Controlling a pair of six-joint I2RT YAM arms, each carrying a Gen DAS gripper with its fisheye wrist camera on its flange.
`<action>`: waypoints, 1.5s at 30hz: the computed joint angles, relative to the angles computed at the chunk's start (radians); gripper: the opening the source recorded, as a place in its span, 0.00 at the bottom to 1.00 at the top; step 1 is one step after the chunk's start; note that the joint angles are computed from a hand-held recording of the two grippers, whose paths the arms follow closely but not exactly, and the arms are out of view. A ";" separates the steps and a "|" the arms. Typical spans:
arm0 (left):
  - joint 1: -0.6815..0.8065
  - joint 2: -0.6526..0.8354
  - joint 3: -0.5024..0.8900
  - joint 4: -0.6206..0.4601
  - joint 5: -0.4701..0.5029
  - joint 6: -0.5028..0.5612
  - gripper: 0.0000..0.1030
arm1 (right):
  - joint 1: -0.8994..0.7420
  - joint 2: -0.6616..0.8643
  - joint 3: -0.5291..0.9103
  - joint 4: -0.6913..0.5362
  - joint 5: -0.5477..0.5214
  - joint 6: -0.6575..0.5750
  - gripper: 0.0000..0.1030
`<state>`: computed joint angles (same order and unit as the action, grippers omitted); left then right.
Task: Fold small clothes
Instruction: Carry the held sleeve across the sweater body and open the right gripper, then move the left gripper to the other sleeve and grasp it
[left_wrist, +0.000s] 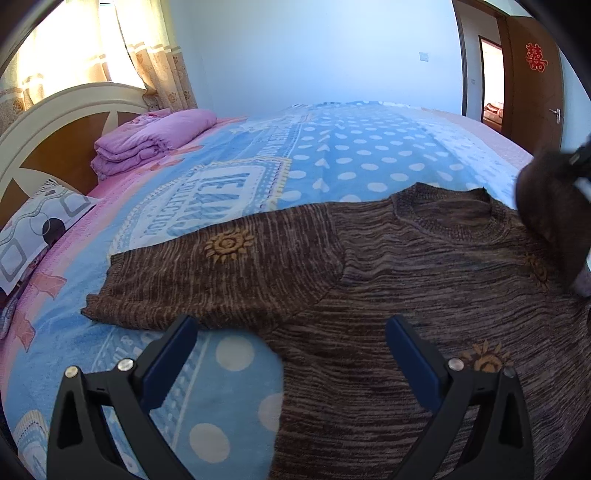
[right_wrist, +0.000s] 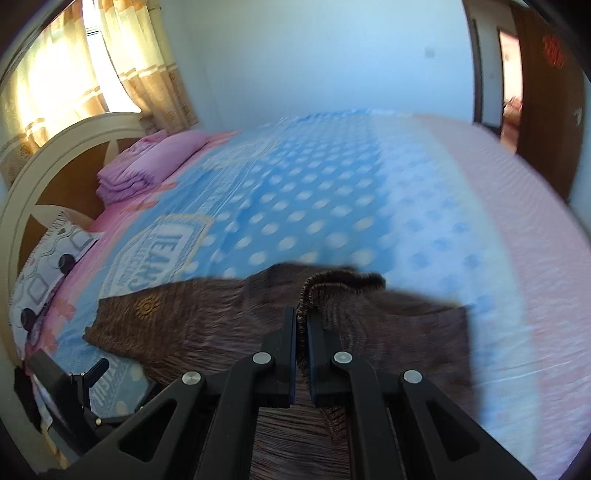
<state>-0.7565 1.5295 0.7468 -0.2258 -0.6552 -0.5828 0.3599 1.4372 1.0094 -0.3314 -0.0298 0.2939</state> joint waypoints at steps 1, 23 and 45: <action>0.000 -0.003 0.000 -0.008 -0.003 0.000 1.00 | 0.018 0.041 -0.035 0.077 -0.023 0.029 0.07; -0.077 0.328 0.414 -0.098 0.215 0.060 0.84 | -0.527 -0.401 -0.539 0.039 -0.107 -0.398 0.36; -0.040 0.389 0.406 0.008 0.341 0.128 0.03 | -0.479 -0.246 -0.591 0.185 -0.075 -0.386 0.09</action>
<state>-0.7968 1.9188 1.1523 -0.2181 -0.3138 -0.4552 -0.1190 1.1909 0.4181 -0.1460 -0.1050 -0.0923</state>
